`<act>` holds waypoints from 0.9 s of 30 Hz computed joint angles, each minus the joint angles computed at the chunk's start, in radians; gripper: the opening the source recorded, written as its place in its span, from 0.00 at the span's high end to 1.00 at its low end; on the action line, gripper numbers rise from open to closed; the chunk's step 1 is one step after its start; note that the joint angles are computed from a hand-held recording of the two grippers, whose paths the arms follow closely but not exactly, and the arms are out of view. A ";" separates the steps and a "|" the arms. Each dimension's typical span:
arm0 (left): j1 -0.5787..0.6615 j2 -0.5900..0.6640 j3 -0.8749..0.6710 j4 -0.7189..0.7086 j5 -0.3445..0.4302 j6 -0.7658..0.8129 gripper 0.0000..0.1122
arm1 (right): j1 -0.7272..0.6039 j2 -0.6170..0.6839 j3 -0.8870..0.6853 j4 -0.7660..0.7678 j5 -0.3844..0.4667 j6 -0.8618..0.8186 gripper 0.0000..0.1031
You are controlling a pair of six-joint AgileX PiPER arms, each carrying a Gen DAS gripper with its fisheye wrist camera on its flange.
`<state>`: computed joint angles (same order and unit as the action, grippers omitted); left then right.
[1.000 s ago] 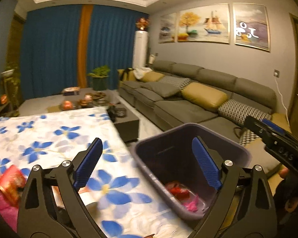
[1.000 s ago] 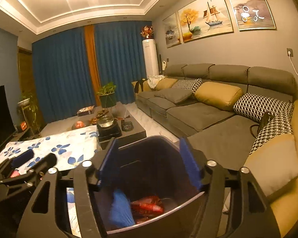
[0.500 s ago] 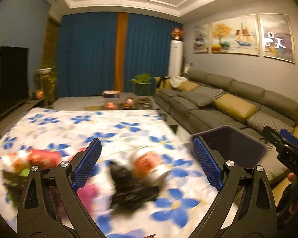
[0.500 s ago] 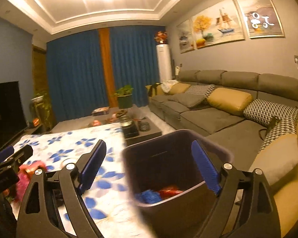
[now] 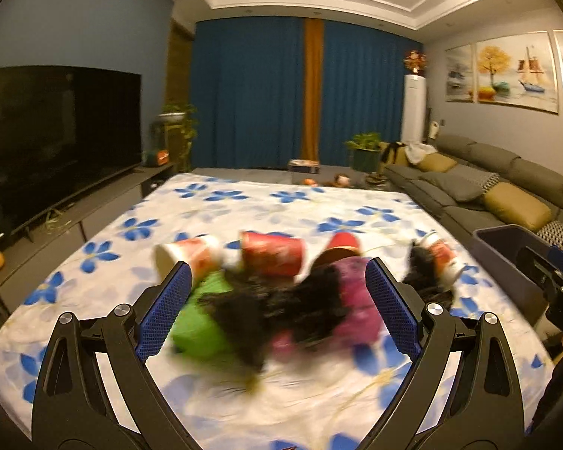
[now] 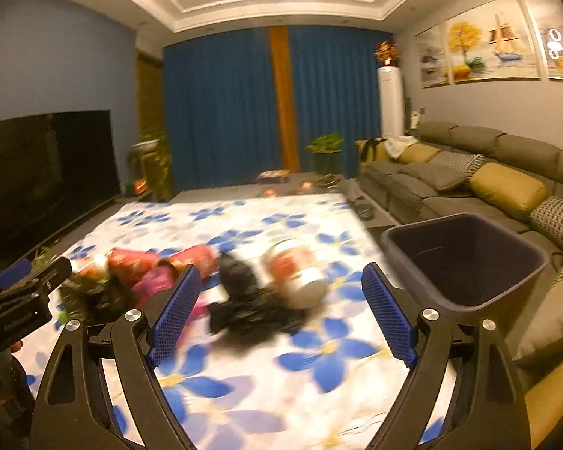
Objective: Collect trash
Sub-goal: 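Move both tools back to the trash and approach the black bag with the left gripper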
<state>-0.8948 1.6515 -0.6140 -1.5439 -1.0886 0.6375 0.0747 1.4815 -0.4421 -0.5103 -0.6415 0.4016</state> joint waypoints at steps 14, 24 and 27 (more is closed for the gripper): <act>0.203 -0.038 0.149 0.243 0.207 -0.147 0.38 | 0.271 0.088 -0.042 0.353 0.038 -0.265 0.18; 0.350 0.015 0.130 0.456 0.402 -0.268 0.99 | 0.312 0.178 -0.135 0.325 0.108 -0.241 0.24; 0.338 -0.018 0.170 0.492 0.367 -0.318 1.00 | 0.324 0.205 -0.165 0.299 0.129 -0.207 0.28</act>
<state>-0.5573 1.6331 -0.4444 -1.0516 -0.7212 0.3194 0.3982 1.6868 -0.6076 -0.2112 -0.5121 0.1947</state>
